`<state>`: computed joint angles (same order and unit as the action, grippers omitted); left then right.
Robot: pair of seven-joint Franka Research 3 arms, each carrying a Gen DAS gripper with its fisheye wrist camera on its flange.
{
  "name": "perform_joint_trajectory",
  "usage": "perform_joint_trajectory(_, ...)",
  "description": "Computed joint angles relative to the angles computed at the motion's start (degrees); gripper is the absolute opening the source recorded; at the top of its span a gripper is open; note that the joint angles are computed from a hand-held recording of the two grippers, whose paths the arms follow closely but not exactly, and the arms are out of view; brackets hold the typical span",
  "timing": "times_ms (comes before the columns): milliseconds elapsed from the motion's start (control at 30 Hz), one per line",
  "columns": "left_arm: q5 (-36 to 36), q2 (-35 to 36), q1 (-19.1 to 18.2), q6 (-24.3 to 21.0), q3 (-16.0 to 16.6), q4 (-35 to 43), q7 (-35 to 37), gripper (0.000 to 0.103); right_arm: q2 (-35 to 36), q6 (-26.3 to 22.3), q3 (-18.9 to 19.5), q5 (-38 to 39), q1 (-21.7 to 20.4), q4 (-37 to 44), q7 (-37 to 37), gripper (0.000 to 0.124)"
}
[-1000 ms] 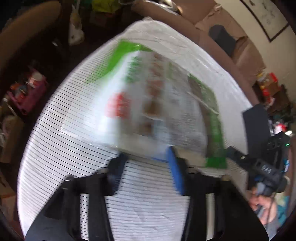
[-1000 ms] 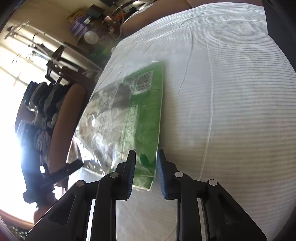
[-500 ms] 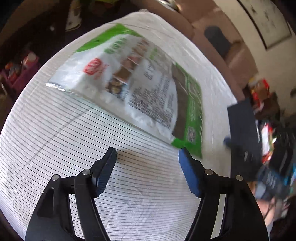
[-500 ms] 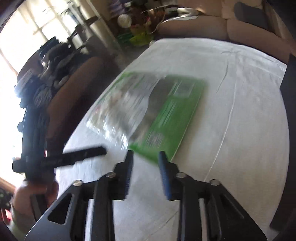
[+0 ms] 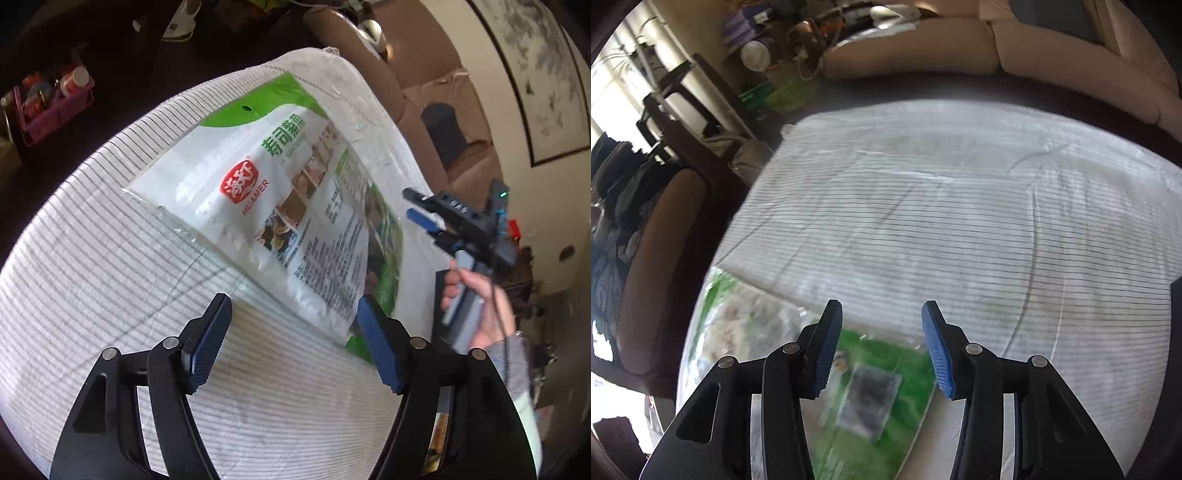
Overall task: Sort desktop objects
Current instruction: 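Grasp the edge of the seaweed bag with the left gripper and lift it, then carry the seaweed bag upright with the left gripper toward the black box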
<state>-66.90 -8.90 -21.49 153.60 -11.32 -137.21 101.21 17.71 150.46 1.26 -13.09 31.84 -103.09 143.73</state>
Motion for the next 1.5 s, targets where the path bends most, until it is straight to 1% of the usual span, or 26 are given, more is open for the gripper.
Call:
perform_joint_trajectory(100, -5.1, 1.5, -0.1, -1.2, 0.3, 1.3, 3.5, 0.069, 1.0, 1.6, 3.0, 6.1, -2.6, -0.5, -7.2, 0.050)
perform_joint_trajectory(167, -6.2, 2.0, 0.2, -0.9, -0.3, 1.8, 4.4, 0.069, 1.1, 1.1, 2.7, 5.2, -1.2, -0.4, -9.4, 0.050)
perform_joint_trajectory(200, -6.9, 2.0, 0.4, -0.9, -0.5, 1.8, 4.9, 0.071, 1.1, 1.5, 4.3, 7.7, -1.9, -0.7, -13.2, 0.051)
perform_joint_trajectory(233, -7.5, 2.3, 0.4, -0.8, -0.7, 2.0, 5.4, 0.073, 0.8, 1.3, 4.3, 8.2, -1.5, -0.9, -14.2, 0.051)
perform_joint_trajectory(300, -8.1, 1.8, 0.8, -1.2, -0.8, 1.6, 6.3, 0.073, 0.2, 1.2, 7.6, 15.2, -3.2, -1.8, -21.3, 0.052)
perform_joint_trajectory(433, -10.1, 0.6, 1.7, -4.5, 0.1, 0.4, 7.4, 0.072, -2.6, -0.3, 10.1, 24.6, -3.4, -4.9, -29.6, 0.052)
perform_joint_trajectory(533, -8.3, -0.3, 2.3, -5.6, 0.1, -0.3, 6.6, 0.072, -7.0, 2.6, 13.3, 37.7, -4.2, -11.5, -37.5, 0.052)
perform_joint_trajectory(567, -6.9, -0.7, 2.5, -5.8, 0.1, -0.6, 6.1, 0.071, -8.1, 3.4, 13.5, 40.1, -3.6, -13.2, -38.7, 0.052)
perform_joint_trajectory(600, -5.4, -1.4, 2.5, -6.2, 0.1, -1.0, 5.4, 0.064, -9.8, 4.6, 13.9, 42.9, -3.0, -15.6, -40.0, 0.052)
perform_joint_trajectory(633, -5.1, -1.9, 2.3, -6.9, 0.3, -1.4, 5.7, 0.050, -11.2, 5.9, 14.2, 45.9, -2.3, -17.7, -41.3, 0.052)
perform_joint_trajectory(667, -4.9, -2.2, 2.2, -8.0, 0.6, -1.4, 6.4, 0.041, -12.2, 7.4, 14.4, 48.6, -1.6, -19.5, -42.3, 0.052)
perform_joint_trajectory(700, -5.0, -2.3, 2.0, -9.4, 0.9, -1.3, 7.5, 0.028, -14.4, 9.4, 14.9, 52.4, -0.7, -22.5, -43.5, 0.052)
perform_joint_trajectory(767, -7.6, -2.6, 1.2, -10.9, 1.1, -1.3, 11.2, 0.026, -17.0, 11.5, 15.1, 57.6, 1.1, -26.1, -45.8, 0.052)
perform_joint_trajectory(833, -6.4, -3.3, 0.6, -11.8, 0.3, -1.1, 11.2, 0.023, -19.8, 13.7, 14.6, 61.9, 4.5, -29.9, -47.0, 0.052)
perform_joint_trajectory(867, -6.8, -4.0, 0.1, -12.3, 0.1, -1.1, 11.6, 0.021, -21.1, 14.9, 15.7, 58.7, 4.5, -31.8, -43.3, 0.052)
perform_joint_trajectory(900, -7.1, -5.1, -0.6, -13.1, -0.1, -1.3, 12.1, 0.017, -23.1, 15.6, 17.6, 51.4, 3.6, -34.0, -36.6, 0.052)
perform_joint_trajectory(933, -6.7, -6.0, -1.2, -13.3, -0.5, -1.4, 12.2, 0.015, -24.2, 15.6, 17.5, 44.1, 4.0, -35.1, -29.9, 0.052)
perform_joint_trajectory(967, -6.6, -7.0, -1.9, -13.5, -0.7, -1.4, 12.6, 0.013, -26.7, 15.7, 18.9, 36.4, 3.3, -37.1, -22.6, 0.052)
perform_joint_trajectory(1033, -7.7, -8.8, -3.6, -14.5, -0.7, -1.4, 13.8, 0.013, -31.7, 15.7, 22.7, 26.6, 1.0, -40.2, -12.1, 0.052)
perform_joint_trajectory(1067, -7.8, -9.6, -4.5, -15.0, -1.0, -1.7, 13.5, 0.013, -35.0, 14.2, 25.7, 21.0, -1.2, -41.4, -6.4, 0.052)
perform_joint_trajectory(1133, -7.6, -10.8, -5.9, -15.7, -1.3, -2.1, 12.6, 0.013, -43.4, 7.0, 32.8, 10.2, -5.8, -42.2, 3.6, 0.059)
perform_joint_trajectory(1167, -7.4, -11.5, -6.8, -15.6, -1.8, -2.5, 11.9, 0.013, -47.3, 3.9, 35.1, 7.1, -6.5, -42.7, 6.7, 0.069)
perform_joint_trajectory(1200, -7.2, -12.5, -7.8, -14.8, -2.7, -3.2, 11.3, 0.013, -51.3, 1.0, 37.1, 4.9, -6.3, -43.2, 9.6, 0.079)
perform_joint_trajectory(1300, -2.6, -14.8, -10.8, -11.7, -5.6, -4.8, 5.7, 0.013, -58.1, -6.2, 39.4, 3.6, -1.7, -44.4, 14.9, 0.081)
perform_joint_trajectory(1333, -0.8, -15.3, -11.6, -11.5, -6.2, -5.2, 3.7, 0.013, -59.9, -7.7, 38.9, 3.9, 0.5, -45.5, 15.6, 0.081)
perform_joint_trajectory(1500, 6.0, -18.9, -15.6, -13.5, -6.8, -6.6, -6.4, 0.012, -58.4, -11.6, 41.2, 3.4, 5.5, -44.4, 18.6, 0.081)
